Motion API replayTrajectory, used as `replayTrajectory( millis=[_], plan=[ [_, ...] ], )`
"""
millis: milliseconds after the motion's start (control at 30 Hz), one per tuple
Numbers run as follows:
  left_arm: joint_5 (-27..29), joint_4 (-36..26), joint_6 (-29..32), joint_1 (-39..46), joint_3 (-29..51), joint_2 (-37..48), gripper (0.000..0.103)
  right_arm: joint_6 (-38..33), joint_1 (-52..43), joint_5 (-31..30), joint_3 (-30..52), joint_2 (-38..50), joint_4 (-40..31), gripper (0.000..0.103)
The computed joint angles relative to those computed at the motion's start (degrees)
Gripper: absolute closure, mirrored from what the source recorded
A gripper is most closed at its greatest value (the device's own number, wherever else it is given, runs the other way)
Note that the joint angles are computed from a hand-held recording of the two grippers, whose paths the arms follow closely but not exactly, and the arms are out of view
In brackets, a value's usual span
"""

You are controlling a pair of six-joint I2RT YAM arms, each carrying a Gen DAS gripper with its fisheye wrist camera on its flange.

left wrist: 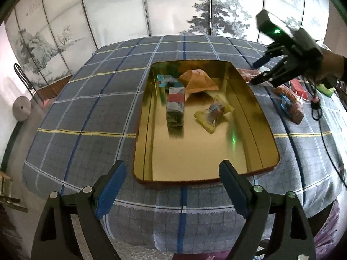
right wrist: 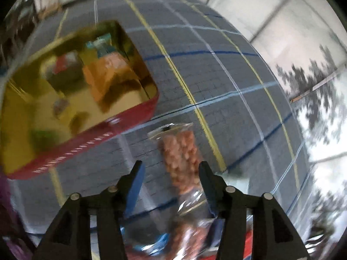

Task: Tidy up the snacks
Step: 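Grasp the clear bag of orange peanuts with the right gripper and lift it, then grasp the pink packet with the left gripper while the right gripper holds the peanut bag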

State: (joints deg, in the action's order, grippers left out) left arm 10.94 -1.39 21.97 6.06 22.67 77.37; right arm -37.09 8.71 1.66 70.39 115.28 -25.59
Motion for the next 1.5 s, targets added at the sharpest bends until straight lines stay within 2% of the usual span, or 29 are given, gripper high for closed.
replayTrajectory(
  millis=[133,233,300,333,367,467,600,667,733,800,833,933,1033,1167,1267,1433,1467,1500],
  plan=[
    [0.8,-1.5,-0.6,-0.1,1.5,1.3,0.018,-1.1,-0.5,-0.9,8.2,6.7,-4.4,0.049],
    [-0.7,-0.6,-1.1,-1.5,1.8,2.6,0.018,-1.0,-1.6,-4.4,15.4,11.7,-11.7,0.048],
    [-1.0,-0.4,-1.5,-2.0,2.1,3.7,0.018,0.8,-2.2,-6.0,18.2,13.5,-15.0,0.051],
    [-1.0,-0.6,-1.9,-2.1,2.4,4.2,0.018,1.1,-2.3,-6.3,18.0,13.3,-14.7,0.060],
    [-0.9,-0.6,-2.1,-2.2,2.8,4.9,0.018,1.8,-2.2,-6.6,16.6,12.5,-13.8,0.062],
    [-0.5,-2.1,-2.8,-2.2,3.1,3.9,0.018,5.8,-1.1,-5.2,7.7,7.0,-6.2,0.063],
    [1.1,-4.4,-2.3,-2.1,1.8,-1.9,0.018,13.5,-5.4,-13.9,-10.3,-9.1,5.0,0.063],
    [1.3,-6.0,-2.0,-3.5,1.2,-5.0,0.018,19.0,-11.6,-18.7,-20.9,-20.1,10.3,0.063],
    [1.7,-8.0,-1.9,-5.6,0.8,-7.8,0.018,20.5,-21.2,-23.3,-29.5,-30.5,12.0,0.063],
    [2.4,-10.1,-2.2,-8.1,1.2,-9.7,0.018,18.2,-32.4,-26.4,-35.5,-37.8,11.6,0.063],
    [2.8,-11.0,-2.4,-9.6,1.4,-10.6,0.018,16.5,-38.9,-28.5,-36.6,-38.6,11.1,0.063],
    [3.4,-13.2,-4.6,-16.6,3.1,-10.9,0.016,10.5,-55.2,-30.6,-38.5,-37.1,11.6,0.063],
    [4.0,-13.5,-7.0,-23.4,5.8,-7.9,0.016,7.2,-64.0,-29.1,-39.0,-31.7,17.4,0.063],
    [7.2,-10.9,-9.5,-31.0,11.2,0.3,0.016,8.3,-69.6,-28.4,-39.6,-24.1,27.0,0.063],
    [5.7,-8.0,-10.8,-36.6,17.0,9.2,0.016,9.5,-73.2,-30.7,-39.1,-20.1,31.1,0.063],
    [4.8,-8.4,-10.1,-41.7,26.1,21.3,0.018,12.8,-75.7,-32.8,-39.0,-13.9,37.2,0.063],
    [2.6,-8.5,-10.1,-42.9,27.8,23.6,0.023,12.9,-76.0,-33.2,-38.9,-13.0,37.6,0.063],
    [1.2,-8.4,-9.9,-43.7,28.7,25.1,0.034,13.2,-76.6,-34.0,-38.8,-12.0,38.1,0.063]
  ],
)
